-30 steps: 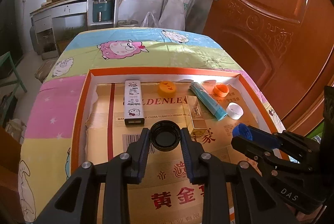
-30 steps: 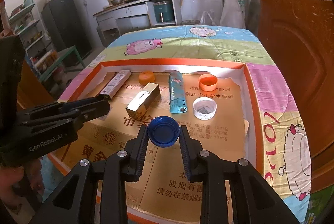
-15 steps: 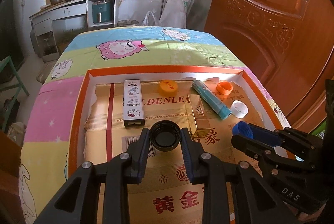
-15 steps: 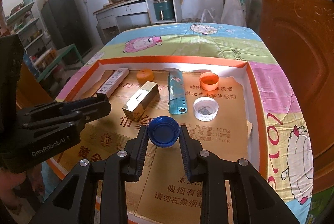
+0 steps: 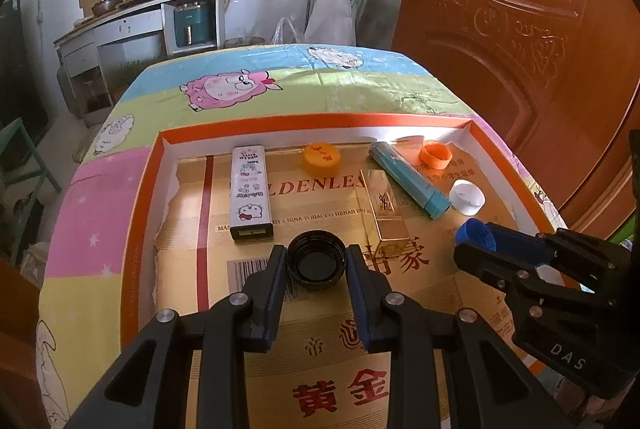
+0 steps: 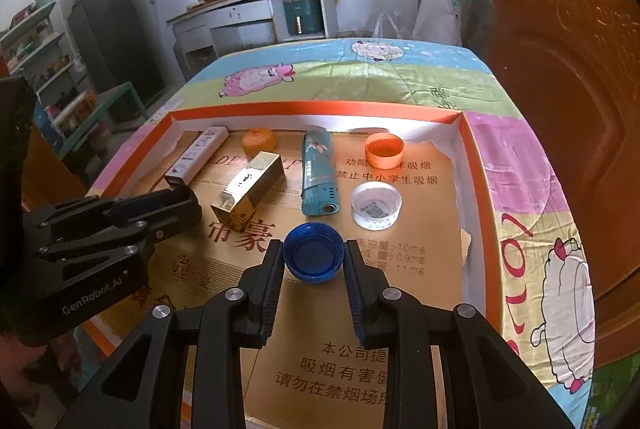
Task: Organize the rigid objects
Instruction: 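Lower and open the left tool on the black cap while the right tool releases the blue cap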
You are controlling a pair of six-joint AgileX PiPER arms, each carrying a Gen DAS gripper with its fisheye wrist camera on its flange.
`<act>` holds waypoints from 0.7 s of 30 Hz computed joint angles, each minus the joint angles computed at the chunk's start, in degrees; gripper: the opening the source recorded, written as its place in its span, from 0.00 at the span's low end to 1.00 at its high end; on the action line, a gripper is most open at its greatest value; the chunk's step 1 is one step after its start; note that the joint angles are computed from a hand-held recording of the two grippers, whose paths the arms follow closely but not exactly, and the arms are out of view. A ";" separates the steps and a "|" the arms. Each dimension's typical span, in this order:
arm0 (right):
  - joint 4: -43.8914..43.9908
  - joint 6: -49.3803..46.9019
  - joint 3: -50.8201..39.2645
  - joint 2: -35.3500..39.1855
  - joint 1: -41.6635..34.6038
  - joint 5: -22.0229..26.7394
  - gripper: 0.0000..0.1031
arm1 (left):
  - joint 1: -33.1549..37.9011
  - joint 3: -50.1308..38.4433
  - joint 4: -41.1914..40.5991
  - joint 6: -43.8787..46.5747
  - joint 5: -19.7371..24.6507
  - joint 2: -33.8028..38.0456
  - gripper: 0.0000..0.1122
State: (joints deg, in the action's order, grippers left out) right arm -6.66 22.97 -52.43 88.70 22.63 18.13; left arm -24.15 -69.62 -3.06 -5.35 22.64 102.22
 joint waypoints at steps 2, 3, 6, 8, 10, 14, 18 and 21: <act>-1.00 0.99 -0.02 0.17 0.07 0.12 0.30 | -0.06 0.14 0.18 -0.14 -0.19 0.05 0.27; -1.09 1.06 -0.10 0.38 0.04 0.14 0.30 | -0.06 0.11 0.02 -0.02 -0.21 0.08 0.27; -1.74 1.70 -0.17 0.54 0.16 0.25 0.30 | -0.07 0.06 0.07 -0.08 -0.16 0.11 0.27; -2.41 2.23 -0.21 0.61 0.28 0.35 0.30 | -0.08 0.01 -0.33 0.25 -0.24 0.27 0.27; -3.49 3.22 -0.52 0.96 0.55 0.58 0.30 | 0.37 0.08 -2.88 2.49 -0.21 0.23 0.27; -2.67 2.66 -0.43 0.98 0.50 0.38 0.30 | 0.87 0.16 -6.10 4.86 -0.23 0.28 0.27; -2.74 2.64 -0.39 1.04 0.49 0.31 0.30 | 0.79 0.00 -5.53 4.40 -0.13 0.35 0.27; -2.09 1.74 -0.31 1.07 0.48 0.09 0.34 | 0.71 0.11 -4.68 3.83 -0.12 0.09 0.27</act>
State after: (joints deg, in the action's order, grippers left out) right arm -8.75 24.71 -52.74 89.77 23.11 18.22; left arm -23.45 -69.51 -7.74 -1.52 22.52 102.31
